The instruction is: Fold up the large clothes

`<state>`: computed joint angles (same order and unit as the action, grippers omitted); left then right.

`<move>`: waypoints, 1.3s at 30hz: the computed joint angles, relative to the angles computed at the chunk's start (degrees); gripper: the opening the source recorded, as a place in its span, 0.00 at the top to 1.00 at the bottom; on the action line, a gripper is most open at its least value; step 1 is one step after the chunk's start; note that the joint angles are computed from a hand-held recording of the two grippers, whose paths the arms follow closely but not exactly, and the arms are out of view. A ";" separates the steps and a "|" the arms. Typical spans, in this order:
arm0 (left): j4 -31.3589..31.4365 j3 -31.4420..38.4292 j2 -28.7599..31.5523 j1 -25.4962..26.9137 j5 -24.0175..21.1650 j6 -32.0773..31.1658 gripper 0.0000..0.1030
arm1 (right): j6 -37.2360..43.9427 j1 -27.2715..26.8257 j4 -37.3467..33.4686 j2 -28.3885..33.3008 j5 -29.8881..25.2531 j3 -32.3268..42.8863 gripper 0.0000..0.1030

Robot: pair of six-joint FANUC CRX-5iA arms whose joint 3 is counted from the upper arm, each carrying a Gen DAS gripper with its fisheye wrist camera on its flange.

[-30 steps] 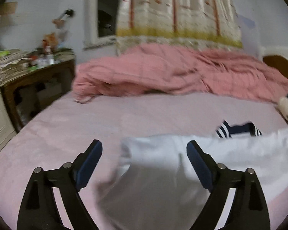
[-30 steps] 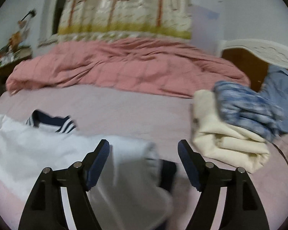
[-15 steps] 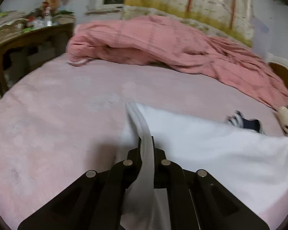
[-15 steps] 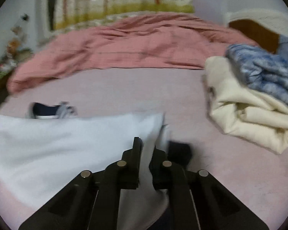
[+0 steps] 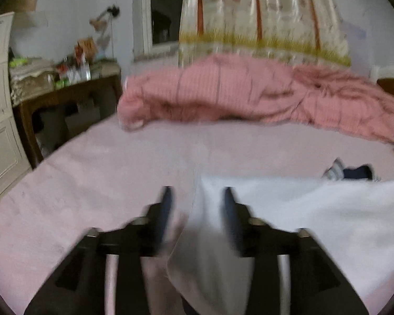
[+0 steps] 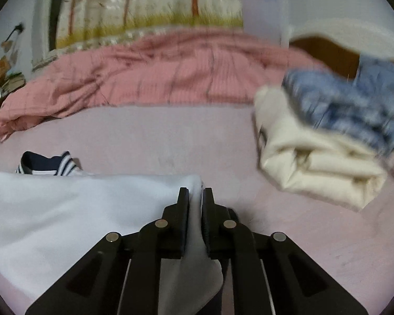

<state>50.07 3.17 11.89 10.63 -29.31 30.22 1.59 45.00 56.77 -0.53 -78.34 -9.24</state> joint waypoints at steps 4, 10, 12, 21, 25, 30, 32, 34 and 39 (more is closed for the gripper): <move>4.48 0.04 -0.37 0.08 -2.58 -1.65 0.15 | 2.62 3.38 1.37 0.99 -4.13 2.86 0.49; -13.77 7.79 2.72 0.11 -4.91 13.45 0.04 | -2.88 2.15 -5.17 -1.65 -1.00 3.83 0.17; -25.33 16.47 6.67 0.20 -13.22 24.55 0.04 | -4.02 0.02 -7.91 -2.77 2.09 1.79 0.17; -9.57 19.49 12.08 3.56 -24.30 18.66 0.98 | 0.82 -3.70 -6.84 -4.80 13.56 -1.24 0.92; 1.03 18.29 13.08 5.56 -25.17 19.08 0.98 | -1.81 -3.72 3.07 -3.14 12.28 -0.05 0.92; -13.35 22.80 14.00 2.90 -24.01 23.65 0.98 | 4.08 -6.05 -1.50 2.23 8.19 3.13 0.92; -19.64 26.79 15.68 2.02 -26.66 27.12 0.98 | 8.77 -7.93 -12.23 3.48 8.29 5.71 0.92; -22.49 27.40 15.77 1.48 -27.04 27.97 0.98 | 7.78 -8.99 -16.79 1.96 10.41 5.24 0.92; -21.96 21.58 11.89 1.03 -20.97 23.69 0.89 | 7.05 -7.03 -16.75 1.63 7.41 4.98 0.91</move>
<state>28.11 24.76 23.78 11.67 -50.29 53.90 8.64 37.97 40.02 1.10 -70.93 -4.26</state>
